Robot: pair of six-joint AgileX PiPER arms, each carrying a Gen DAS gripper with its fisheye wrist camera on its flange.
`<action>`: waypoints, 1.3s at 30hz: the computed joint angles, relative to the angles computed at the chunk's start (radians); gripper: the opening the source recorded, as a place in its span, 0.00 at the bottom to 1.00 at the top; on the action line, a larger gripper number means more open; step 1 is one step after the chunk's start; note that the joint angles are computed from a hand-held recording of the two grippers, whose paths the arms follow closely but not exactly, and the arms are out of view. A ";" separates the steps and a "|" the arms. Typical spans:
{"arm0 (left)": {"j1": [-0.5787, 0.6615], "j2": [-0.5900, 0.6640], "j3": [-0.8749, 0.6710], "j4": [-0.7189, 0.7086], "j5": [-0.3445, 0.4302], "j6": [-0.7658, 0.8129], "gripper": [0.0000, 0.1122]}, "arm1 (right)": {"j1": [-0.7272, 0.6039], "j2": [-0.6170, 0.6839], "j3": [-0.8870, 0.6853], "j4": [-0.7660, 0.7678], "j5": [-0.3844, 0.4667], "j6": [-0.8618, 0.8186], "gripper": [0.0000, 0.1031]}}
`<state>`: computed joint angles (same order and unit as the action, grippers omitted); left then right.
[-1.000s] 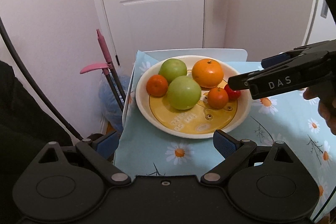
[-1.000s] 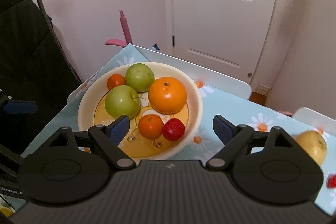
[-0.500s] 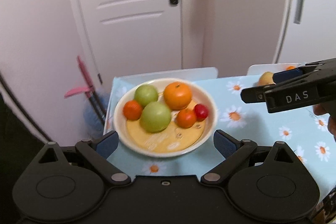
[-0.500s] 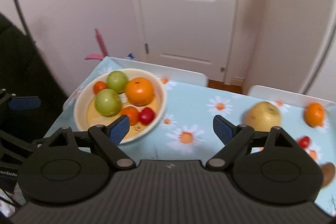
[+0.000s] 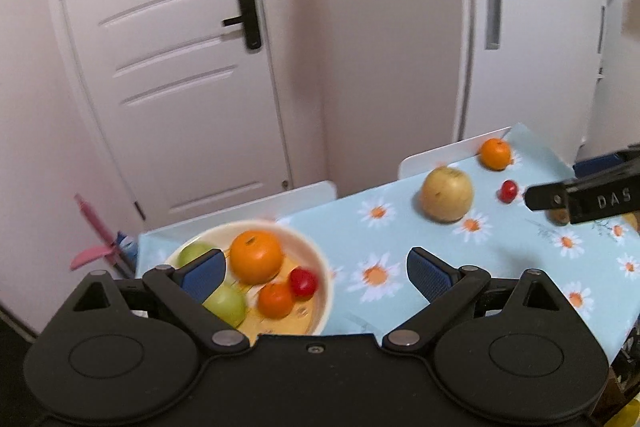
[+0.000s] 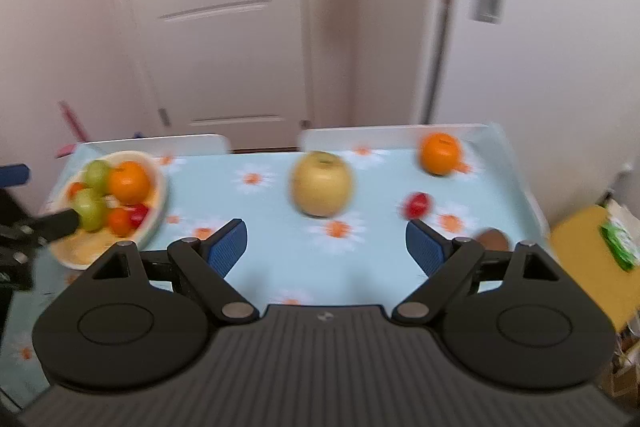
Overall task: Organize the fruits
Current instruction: 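Move both tools back toward the yellow pear and kiwi, then grasp the yellow pear with the left tool while the right tool grasps the kiwi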
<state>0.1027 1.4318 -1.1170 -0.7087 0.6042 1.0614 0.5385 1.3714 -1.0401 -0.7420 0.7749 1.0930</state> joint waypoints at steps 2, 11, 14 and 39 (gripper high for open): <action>-0.042 0.011 -0.011 0.011 -0.012 -0.018 0.89 | -0.046 -0.032 0.040 0.003 -0.006 -0.006 0.99; -0.296 0.132 -0.128 0.258 -0.085 -0.336 0.89 | -0.264 -0.087 0.148 0.064 -0.089 -0.097 0.99; -0.367 0.191 -0.188 0.349 -0.091 -0.429 0.89 | -0.347 -0.076 0.161 0.105 -0.137 -0.177 0.99; -0.546 0.768 -0.783 0.655 0.090 -0.730 0.77 | -0.571 0.205 0.107 0.324 -0.344 -0.375 0.95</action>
